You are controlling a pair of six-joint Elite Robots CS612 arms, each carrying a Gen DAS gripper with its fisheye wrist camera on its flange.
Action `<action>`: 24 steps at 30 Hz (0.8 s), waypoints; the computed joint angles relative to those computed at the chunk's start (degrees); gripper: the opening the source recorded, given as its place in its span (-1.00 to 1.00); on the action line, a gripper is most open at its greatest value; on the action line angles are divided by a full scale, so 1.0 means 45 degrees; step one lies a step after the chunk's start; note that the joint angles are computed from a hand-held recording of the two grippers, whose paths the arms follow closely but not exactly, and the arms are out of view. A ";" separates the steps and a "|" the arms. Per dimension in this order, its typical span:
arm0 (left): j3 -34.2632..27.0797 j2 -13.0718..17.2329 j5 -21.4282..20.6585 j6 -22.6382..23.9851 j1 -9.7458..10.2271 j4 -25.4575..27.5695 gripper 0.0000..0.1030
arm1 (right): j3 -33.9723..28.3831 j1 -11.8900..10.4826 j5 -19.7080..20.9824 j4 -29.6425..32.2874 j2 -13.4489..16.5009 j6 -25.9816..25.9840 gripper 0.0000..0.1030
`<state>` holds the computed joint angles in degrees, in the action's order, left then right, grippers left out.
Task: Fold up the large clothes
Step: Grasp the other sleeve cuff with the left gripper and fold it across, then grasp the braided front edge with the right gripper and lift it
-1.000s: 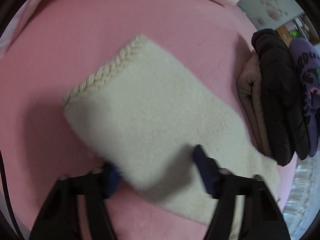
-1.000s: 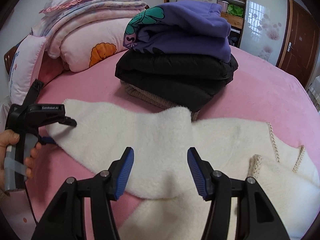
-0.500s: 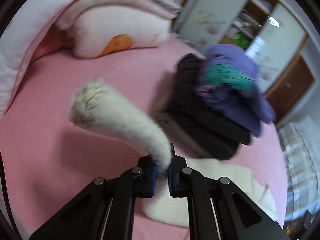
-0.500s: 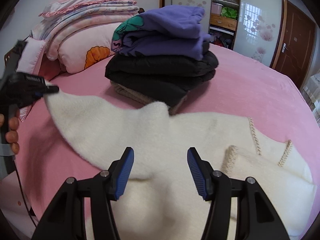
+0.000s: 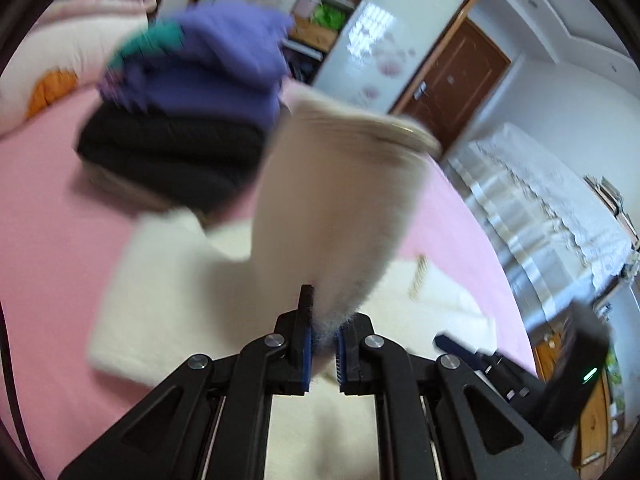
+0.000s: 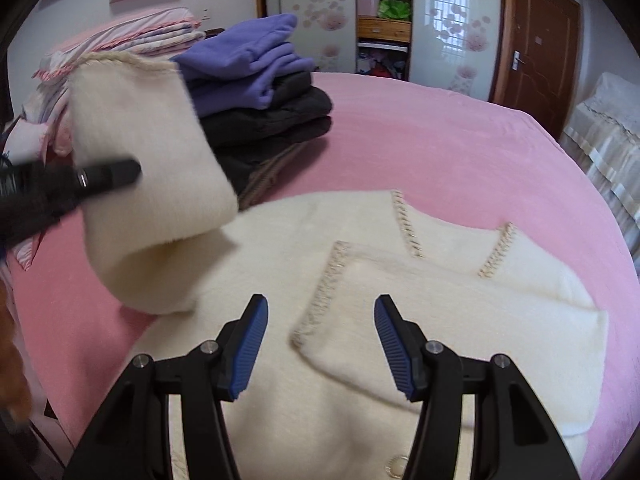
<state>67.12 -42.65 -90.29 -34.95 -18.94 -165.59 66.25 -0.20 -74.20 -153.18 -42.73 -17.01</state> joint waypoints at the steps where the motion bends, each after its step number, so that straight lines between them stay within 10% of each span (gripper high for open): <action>1: 0.0008 0.0081 -0.0008 0.0035 -0.0095 0.0125 -0.87 | 0.0067 -0.0084 -0.0036 -0.0012 -0.0027 0.0014 0.08; 13: 0.0005 0.0635 0.0071 0.0040 -0.0540 0.1823 -0.85 | 0.0436 -0.0730 -0.0295 0.0896 -0.0089 0.0594 0.08; 20: 0.0191 0.0652 0.0245 0.0401 -0.0588 0.2098 -0.75 | 0.0361 -0.1057 0.1521 0.2023 -0.0089 0.1233 0.09; 24: 0.0240 0.0567 -0.0960 0.0611 -0.0509 0.2239 0.37 | 0.0001 -0.1163 0.2597 0.2791 0.0024 0.1650 0.15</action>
